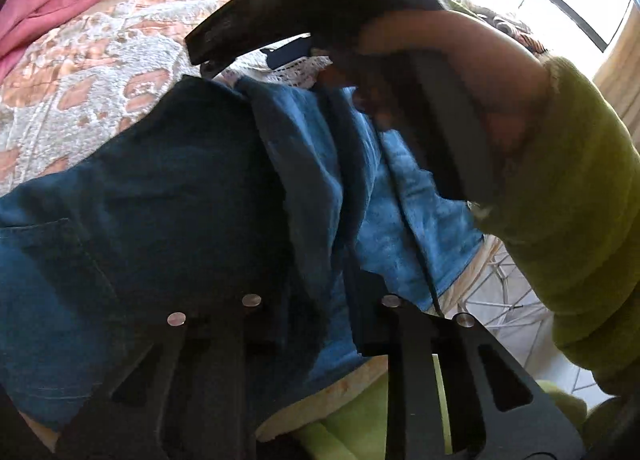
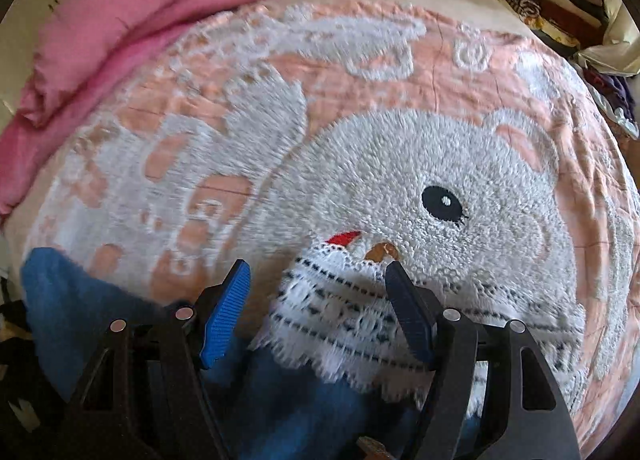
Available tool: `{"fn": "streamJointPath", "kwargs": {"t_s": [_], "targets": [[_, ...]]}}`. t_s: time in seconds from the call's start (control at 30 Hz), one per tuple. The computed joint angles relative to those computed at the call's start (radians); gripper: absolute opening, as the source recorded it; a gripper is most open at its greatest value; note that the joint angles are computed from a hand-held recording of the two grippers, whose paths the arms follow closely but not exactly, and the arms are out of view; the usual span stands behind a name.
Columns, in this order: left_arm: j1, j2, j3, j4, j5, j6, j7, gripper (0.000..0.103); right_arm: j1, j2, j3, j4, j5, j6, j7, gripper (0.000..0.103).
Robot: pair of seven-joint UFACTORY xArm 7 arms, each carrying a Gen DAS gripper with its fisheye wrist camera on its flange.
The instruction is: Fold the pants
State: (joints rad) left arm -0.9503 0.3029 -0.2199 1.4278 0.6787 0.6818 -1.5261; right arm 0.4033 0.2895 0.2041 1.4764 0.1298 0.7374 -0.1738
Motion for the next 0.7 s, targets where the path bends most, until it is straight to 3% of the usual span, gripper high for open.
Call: {"fn": "streamJointPath", "kwargs": {"t_s": [0.03, 0.07, 0.1, 0.17, 0.43, 0.57, 0.7], "targets": [[-0.001, 0.004, -0.001, 0.004, 0.0, 0.004, 0.005, 0.015, 0.002, 0.007, -0.002, -0.001, -0.006, -0.01, 0.002, 0.061], [-0.005, 0.008, 0.0, 0.009, 0.003, 0.013, 0.007, 0.015, 0.003, 0.008, -0.004, -0.014, -0.015, -0.037, -0.004, 0.042], [-0.007, 0.009, 0.0, 0.01, 0.005, 0.017, 0.008, 0.015, 0.003, 0.008, -0.007, -0.018, -0.014, -0.047, -0.014, 0.036], [-0.01, 0.009, 0.003, 0.009, 0.012, 0.019, 0.002, 0.015, -0.04, -0.006, 0.024, -0.036, 0.078, -0.063, -0.087, 0.018], [-0.025, 0.001, 0.011, 0.022, 0.074, 0.073, -0.03, 0.015, -0.133, -0.214, 0.008, -0.165, 0.384, -0.144, -0.295, 0.012], [-0.035, -0.01, -0.001, 0.049, 0.116, 0.125, 0.003, 0.006, -0.144, -0.361, -0.053, -0.256, 0.555, -0.15, -0.401, 0.011], [-0.048, -0.004, -0.017, 0.088, 0.141, 0.176, 0.069, 0.005, -0.138, -0.563, -0.158, -0.414, 0.661, -0.121, -0.486, 0.011]]}}
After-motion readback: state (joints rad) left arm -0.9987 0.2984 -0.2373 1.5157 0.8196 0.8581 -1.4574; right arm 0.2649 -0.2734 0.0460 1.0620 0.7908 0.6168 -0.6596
